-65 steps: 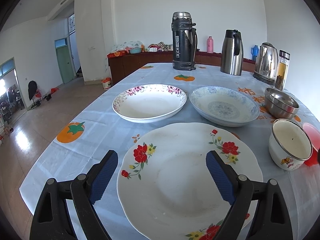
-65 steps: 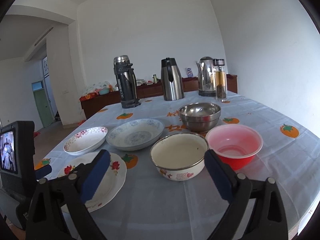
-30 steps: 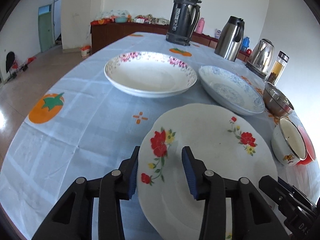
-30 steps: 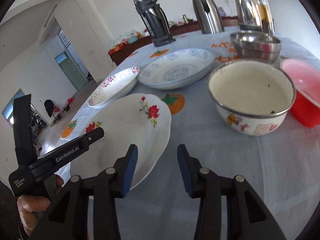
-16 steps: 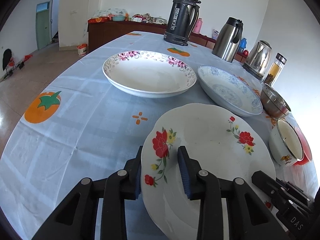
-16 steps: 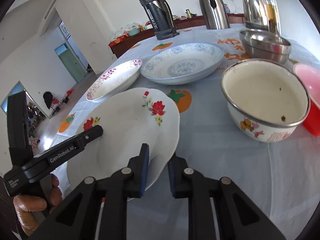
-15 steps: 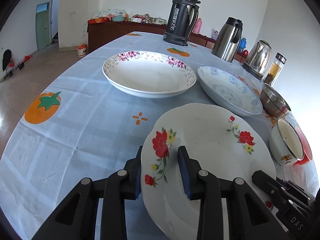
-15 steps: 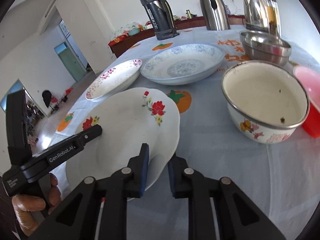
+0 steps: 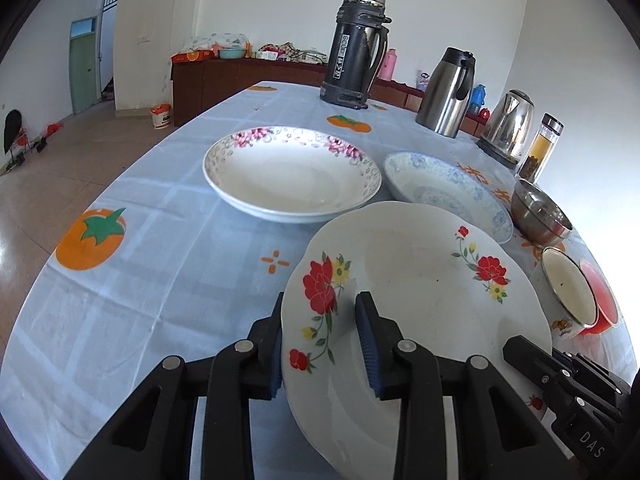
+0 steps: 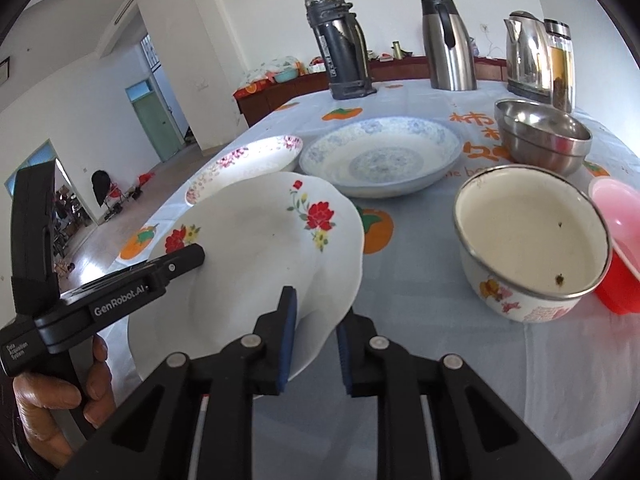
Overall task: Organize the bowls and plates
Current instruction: 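Lift the red-flower plate with the right gripper over the blue-patterned bowl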
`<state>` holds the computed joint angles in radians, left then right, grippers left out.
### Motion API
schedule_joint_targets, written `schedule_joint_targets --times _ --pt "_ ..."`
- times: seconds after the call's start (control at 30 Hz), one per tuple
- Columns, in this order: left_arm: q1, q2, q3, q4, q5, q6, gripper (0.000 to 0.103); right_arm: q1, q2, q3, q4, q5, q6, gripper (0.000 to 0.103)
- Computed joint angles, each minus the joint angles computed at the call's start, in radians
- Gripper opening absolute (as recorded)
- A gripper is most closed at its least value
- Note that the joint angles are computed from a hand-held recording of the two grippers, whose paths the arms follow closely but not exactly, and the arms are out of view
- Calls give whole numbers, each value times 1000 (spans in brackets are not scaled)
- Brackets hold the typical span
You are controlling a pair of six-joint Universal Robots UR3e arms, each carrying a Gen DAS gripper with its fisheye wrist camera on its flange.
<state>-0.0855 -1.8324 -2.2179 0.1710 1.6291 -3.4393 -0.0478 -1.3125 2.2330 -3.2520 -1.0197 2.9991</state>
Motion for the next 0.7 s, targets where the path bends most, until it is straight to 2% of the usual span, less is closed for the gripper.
schedule_joint_targets --times 0.2,0.37,0.53,0.7 --pt "-27 -19 83 -35 24 1 35 -21 -17 -37 24 8 25 19" --pt "-18 -65 171 -48 -1 5 35 -26 -5 -104 44 3 54 19" --pt "-40 -153 333 -90 14 34 35 -32 38 -216 93 -13 76 19" --pt "-39 -245 517 -197 -15 42 35 -36 103 -356 164 -42 95 19"
